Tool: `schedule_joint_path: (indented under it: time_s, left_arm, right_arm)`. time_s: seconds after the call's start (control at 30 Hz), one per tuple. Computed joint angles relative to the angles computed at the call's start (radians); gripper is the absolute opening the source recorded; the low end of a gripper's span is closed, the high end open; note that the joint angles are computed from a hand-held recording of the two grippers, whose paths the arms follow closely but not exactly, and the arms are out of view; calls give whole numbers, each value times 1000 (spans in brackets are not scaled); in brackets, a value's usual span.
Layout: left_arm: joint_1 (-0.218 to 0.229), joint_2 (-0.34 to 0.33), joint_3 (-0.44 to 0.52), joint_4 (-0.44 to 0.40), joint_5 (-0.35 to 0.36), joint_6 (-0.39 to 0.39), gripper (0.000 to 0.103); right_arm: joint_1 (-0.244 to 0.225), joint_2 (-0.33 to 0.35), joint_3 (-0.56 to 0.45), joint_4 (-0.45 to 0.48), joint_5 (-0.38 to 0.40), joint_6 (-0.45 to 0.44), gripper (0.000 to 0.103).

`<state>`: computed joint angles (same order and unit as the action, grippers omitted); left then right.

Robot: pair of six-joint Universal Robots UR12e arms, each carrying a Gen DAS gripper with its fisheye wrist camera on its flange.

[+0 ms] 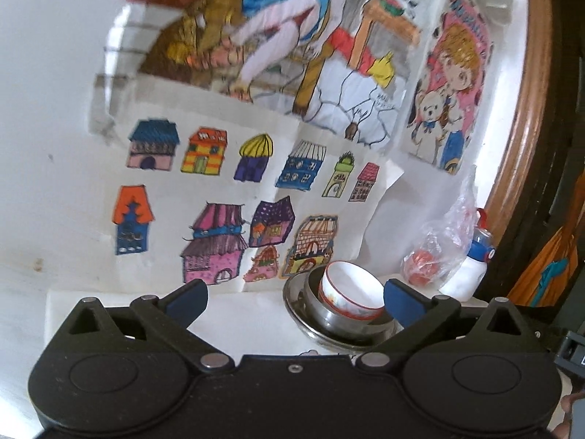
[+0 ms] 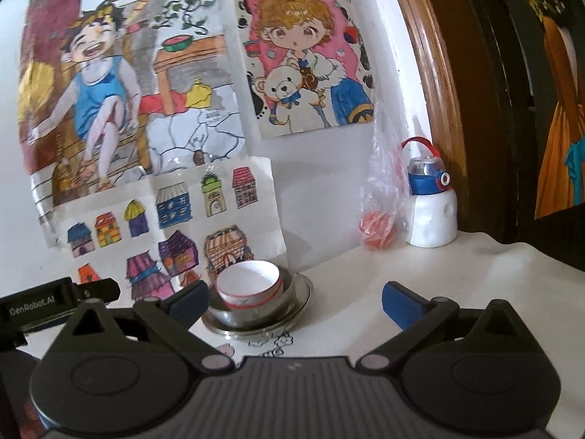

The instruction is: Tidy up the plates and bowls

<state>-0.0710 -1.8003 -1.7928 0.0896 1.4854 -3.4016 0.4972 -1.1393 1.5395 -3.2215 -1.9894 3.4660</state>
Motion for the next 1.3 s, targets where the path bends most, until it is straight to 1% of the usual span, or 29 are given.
schedule_joint_path:
  time_s: [0.1, 0.23, 0.43, 0.77, 1.1, 1.17, 1.3]
  left_arm:
    - [-1, 24, -35, 22, 8, 21, 102]
    - [1, 51, -74, 35, 8, 44, 102]
    - [0, 84, -123, 42, 9, 85, 102]
    - [-2, 132, -191, 52, 16, 123, 102]
    - [4, 176, -252, 60, 12, 133, 102]
    - [3, 183, -265, 60, 13, 135, 102]
    - [3, 194, -286, 55, 13, 133, 102]
  right_arm:
    - [14, -10, 21, -20, -25, -11, 103]
    - [30, -22, 45, -37, -39, -37, 103]
    - [58, -32, 74, -58, -81, -75, 103]
    - [84, -60, 123, -84, -112, -45, 103]
    - [111, -74, 170, -103, -152, -19, 103]
    - [116, -75, 179, -98, -158, -6, 103]
    - [116, -80, 200, -91, -146, 51, 103]
